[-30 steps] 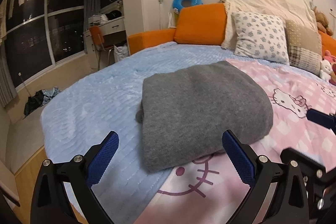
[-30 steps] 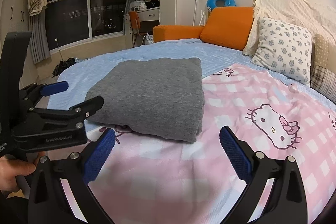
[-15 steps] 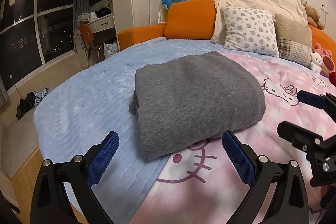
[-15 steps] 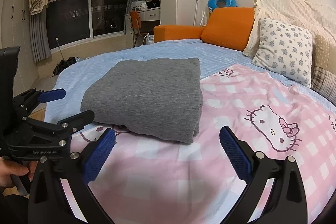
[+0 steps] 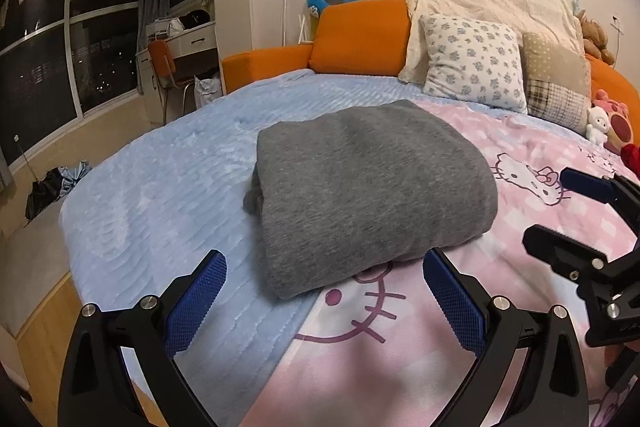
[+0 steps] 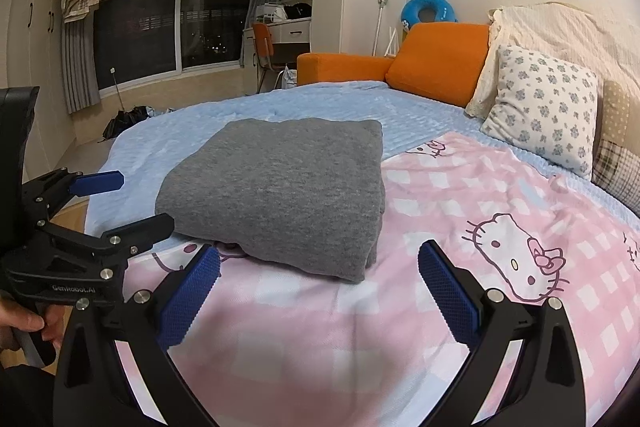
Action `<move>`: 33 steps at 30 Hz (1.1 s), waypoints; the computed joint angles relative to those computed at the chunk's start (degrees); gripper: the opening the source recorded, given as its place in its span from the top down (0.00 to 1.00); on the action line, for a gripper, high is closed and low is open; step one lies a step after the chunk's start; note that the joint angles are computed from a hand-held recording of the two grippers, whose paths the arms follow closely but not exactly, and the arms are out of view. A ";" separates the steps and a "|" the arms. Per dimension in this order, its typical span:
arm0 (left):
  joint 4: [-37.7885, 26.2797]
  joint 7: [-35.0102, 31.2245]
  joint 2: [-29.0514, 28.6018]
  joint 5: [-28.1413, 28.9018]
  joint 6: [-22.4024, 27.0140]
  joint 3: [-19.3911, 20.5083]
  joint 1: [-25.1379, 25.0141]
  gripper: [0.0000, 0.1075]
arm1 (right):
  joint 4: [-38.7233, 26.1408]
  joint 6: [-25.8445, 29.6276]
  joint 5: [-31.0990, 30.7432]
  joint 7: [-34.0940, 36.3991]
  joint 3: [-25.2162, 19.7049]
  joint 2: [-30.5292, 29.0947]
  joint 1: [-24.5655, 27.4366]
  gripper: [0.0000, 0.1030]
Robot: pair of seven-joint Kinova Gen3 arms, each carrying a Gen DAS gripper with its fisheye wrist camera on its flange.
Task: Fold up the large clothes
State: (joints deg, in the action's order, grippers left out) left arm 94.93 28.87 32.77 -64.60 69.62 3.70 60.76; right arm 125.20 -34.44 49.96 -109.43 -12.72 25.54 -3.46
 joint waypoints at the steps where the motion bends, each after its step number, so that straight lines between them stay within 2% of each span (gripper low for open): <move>1: 0.04 -0.10 0.05 -0.17 0.28 0.01 0.24 0.07 | -0.02 -0.13 0.08 -0.05 0.00 0.02 0.09 0.05; 3: 0.00 0.04 0.44 -1.10 1.46 0.21 0.86 0.07 | 0.03 -0.34 -0.20 0.16 0.13 -0.07 0.03 0.05; 5: -2.72 -2.04 2.18 0.70 5.27 -0.11 1.50 0.07 | 0.03 -0.27 -0.27 0.28 0.20 -0.25 -0.05 0.05; 7: -4.45 -4.21 3.15 2.38 6.47 -0.59 1.52 0.07 | 0.04 -0.34 -0.43 0.58 0.31 -0.31 -0.10 0.05; 10: -2.31 -2.82 1.78 0.94 3.04 -0.38 1.20 0.07 | 0.15 -0.17 -0.86 1.08 0.40 -0.55 -0.38 0.05; 16: -0.56 -1.00 0.98 -0.66 0.60 -0.38 1.16 0.07 | 0.07 0.47 -0.64 0.71 0.02 -0.72 -0.32 0.05; 27: -3.38 -7.35 3.25 -0.27 1.41 -0.35 1.96 0.07 | 0.14 0.60 -1.26 1.55 -0.06 -0.47 -0.76 0.05; 33: -3.08 -6.19 3.34 -1.45 1.77 -1.36 3.15 0.07 | 0.43 0.25 -2.47 2.58 0.02 -0.44 -1.02 0.05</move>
